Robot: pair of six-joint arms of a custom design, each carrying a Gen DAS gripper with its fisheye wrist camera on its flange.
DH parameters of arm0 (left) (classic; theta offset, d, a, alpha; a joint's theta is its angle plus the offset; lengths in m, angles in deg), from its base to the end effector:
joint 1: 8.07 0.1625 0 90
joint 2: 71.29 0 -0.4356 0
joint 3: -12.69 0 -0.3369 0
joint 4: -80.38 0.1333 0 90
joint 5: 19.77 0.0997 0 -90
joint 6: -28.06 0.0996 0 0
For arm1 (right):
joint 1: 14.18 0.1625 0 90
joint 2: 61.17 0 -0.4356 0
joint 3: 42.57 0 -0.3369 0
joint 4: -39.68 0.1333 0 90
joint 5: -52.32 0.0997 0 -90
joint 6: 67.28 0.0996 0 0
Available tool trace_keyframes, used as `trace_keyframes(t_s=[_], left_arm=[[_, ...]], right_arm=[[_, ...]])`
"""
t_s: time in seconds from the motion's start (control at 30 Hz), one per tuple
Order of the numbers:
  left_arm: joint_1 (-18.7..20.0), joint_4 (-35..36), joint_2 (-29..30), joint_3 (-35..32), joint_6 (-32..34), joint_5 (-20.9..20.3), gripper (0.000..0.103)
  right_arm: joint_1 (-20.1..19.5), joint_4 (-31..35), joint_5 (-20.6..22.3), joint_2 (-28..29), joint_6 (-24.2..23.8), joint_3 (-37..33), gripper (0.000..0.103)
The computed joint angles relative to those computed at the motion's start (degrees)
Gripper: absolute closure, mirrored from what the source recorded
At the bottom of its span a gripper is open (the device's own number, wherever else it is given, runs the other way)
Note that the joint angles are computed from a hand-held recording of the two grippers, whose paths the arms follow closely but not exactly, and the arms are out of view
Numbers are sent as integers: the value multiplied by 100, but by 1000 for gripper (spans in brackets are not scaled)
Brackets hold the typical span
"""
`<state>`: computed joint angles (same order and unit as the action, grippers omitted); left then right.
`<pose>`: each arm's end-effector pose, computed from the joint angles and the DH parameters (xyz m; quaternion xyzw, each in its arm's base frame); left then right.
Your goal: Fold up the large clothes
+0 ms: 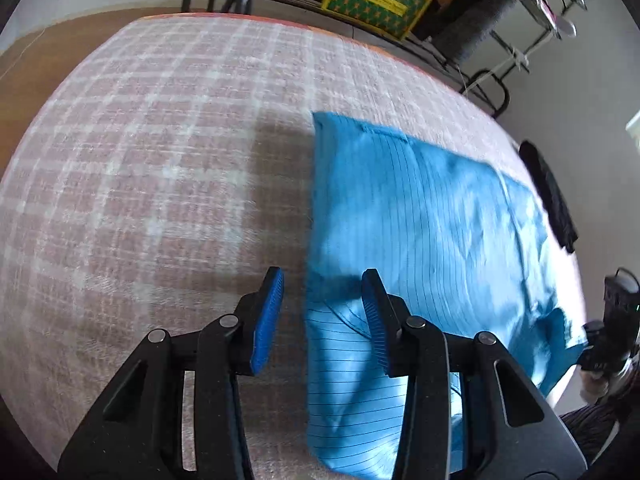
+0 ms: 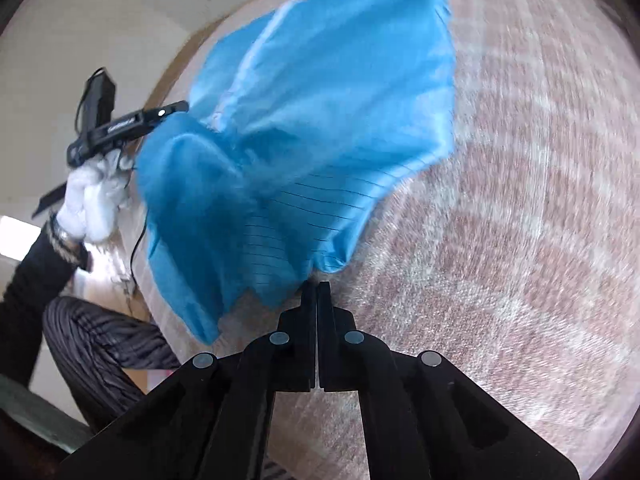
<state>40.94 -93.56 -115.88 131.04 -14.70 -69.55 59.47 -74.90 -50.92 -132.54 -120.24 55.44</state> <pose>-0.1893 -0.5191 0.0876 -0.0449 0.9347 -0.2906 0.1994 -0.0450 -0.5458 0.3237 0.3139 -0.9423 -0.0802 0.0847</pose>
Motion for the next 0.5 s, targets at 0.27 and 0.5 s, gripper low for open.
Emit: trace_keyframes(t_s=[0.27,0.5], left_arm=[[566,-1587,-163,402,-242,-1427,45],[1066,-2169,7,334,-114,-2373,45]], right_arm=[[-250,-55,1278,99,-88,-699,38],[-594,809,2008,1010,804,-1897,38]])
